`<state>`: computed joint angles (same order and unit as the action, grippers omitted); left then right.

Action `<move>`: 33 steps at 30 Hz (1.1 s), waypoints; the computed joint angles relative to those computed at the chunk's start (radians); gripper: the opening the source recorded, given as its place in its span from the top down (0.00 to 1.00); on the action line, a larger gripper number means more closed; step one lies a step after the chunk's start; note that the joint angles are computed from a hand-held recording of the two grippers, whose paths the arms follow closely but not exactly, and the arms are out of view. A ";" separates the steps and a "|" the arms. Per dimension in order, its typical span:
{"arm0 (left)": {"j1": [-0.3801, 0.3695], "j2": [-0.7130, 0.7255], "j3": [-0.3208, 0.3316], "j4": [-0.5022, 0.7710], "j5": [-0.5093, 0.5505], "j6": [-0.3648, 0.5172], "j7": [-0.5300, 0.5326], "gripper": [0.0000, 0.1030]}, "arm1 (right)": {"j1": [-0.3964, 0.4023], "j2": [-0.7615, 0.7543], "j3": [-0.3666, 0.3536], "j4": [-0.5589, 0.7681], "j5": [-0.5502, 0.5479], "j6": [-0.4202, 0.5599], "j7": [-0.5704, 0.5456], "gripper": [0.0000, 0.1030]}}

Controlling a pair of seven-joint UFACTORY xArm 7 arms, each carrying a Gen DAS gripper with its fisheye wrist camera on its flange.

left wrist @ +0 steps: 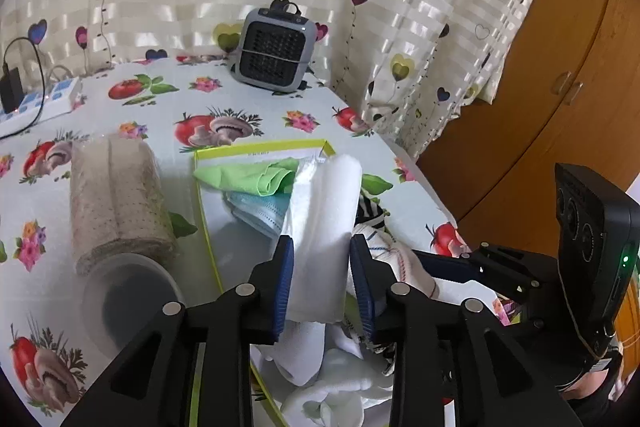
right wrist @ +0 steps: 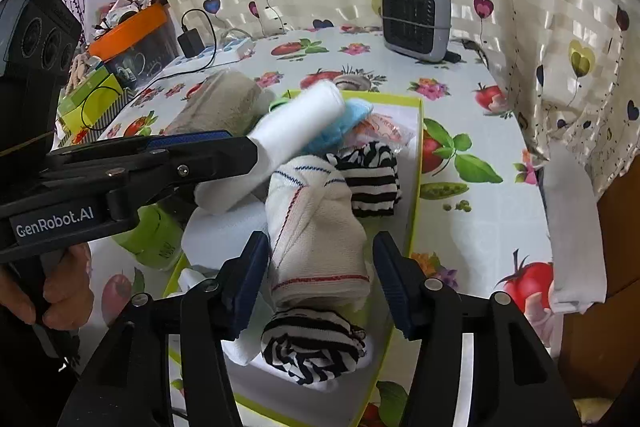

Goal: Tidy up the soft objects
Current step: 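Lower both tools into the box and open them to release the cloth and sock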

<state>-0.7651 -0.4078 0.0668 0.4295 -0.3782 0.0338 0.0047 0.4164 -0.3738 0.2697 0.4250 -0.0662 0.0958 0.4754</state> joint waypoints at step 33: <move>0.222 -0.121 -0.182 -0.076 0.267 0.045 -0.285 0.73 | 0.097 -0.004 -0.097 -0.051 0.043 -0.138 0.037 0.62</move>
<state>-0.5431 -0.5290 -0.1156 0.3537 -0.1112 0.0786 -0.2800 0.5136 -0.3779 0.1723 0.3736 -0.0233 -0.0418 0.5125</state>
